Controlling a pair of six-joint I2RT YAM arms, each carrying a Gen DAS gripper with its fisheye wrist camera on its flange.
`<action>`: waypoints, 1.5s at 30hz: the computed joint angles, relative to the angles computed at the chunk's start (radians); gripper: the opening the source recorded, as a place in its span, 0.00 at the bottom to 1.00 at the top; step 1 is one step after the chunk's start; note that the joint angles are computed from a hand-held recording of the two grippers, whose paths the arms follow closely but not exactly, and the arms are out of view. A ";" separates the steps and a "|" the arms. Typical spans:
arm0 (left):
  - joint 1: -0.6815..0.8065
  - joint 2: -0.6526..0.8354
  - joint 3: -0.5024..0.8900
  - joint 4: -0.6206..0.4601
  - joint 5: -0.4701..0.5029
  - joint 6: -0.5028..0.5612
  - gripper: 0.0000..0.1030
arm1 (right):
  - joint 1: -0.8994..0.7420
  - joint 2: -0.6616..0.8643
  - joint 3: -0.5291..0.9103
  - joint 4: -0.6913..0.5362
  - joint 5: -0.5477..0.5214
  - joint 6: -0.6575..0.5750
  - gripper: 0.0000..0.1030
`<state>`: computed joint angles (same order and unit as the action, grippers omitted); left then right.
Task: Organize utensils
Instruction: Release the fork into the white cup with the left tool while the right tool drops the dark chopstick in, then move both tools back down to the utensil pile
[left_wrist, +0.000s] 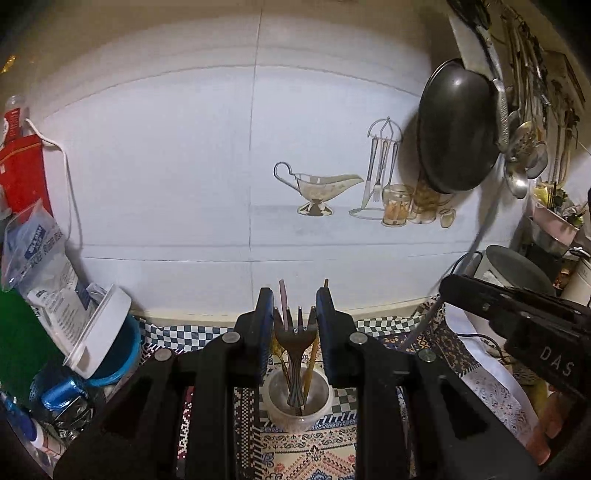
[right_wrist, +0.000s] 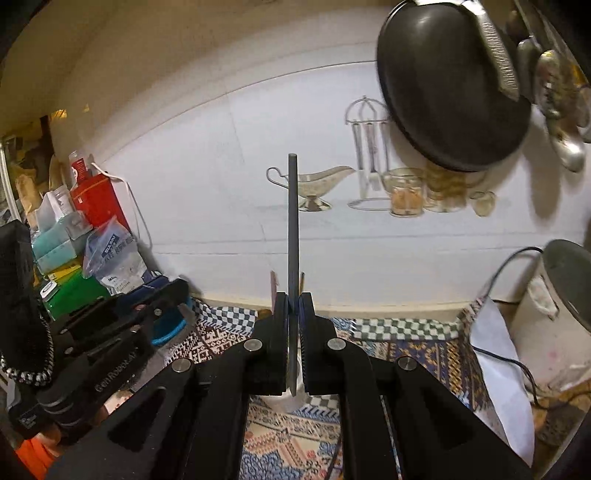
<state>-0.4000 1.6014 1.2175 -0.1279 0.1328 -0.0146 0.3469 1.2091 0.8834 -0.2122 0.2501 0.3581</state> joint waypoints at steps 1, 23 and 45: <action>0.000 0.018 0.012 -0.001 0.000 -0.001 0.22 | -0.007 0.017 0.007 0.009 -0.011 -0.004 0.05; 0.034 0.427 0.264 -0.175 0.077 -0.047 0.21 | -0.097 0.456 0.141 0.049 -0.208 -0.019 0.05; 0.044 0.342 0.232 -0.198 0.010 -0.024 0.31 | -0.093 0.432 0.165 -0.013 -0.197 -0.029 0.32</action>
<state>-0.3563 1.9435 1.4490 -0.3254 0.1425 -0.0384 0.2543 1.6410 1.0486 -0.2253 0.0534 0.3296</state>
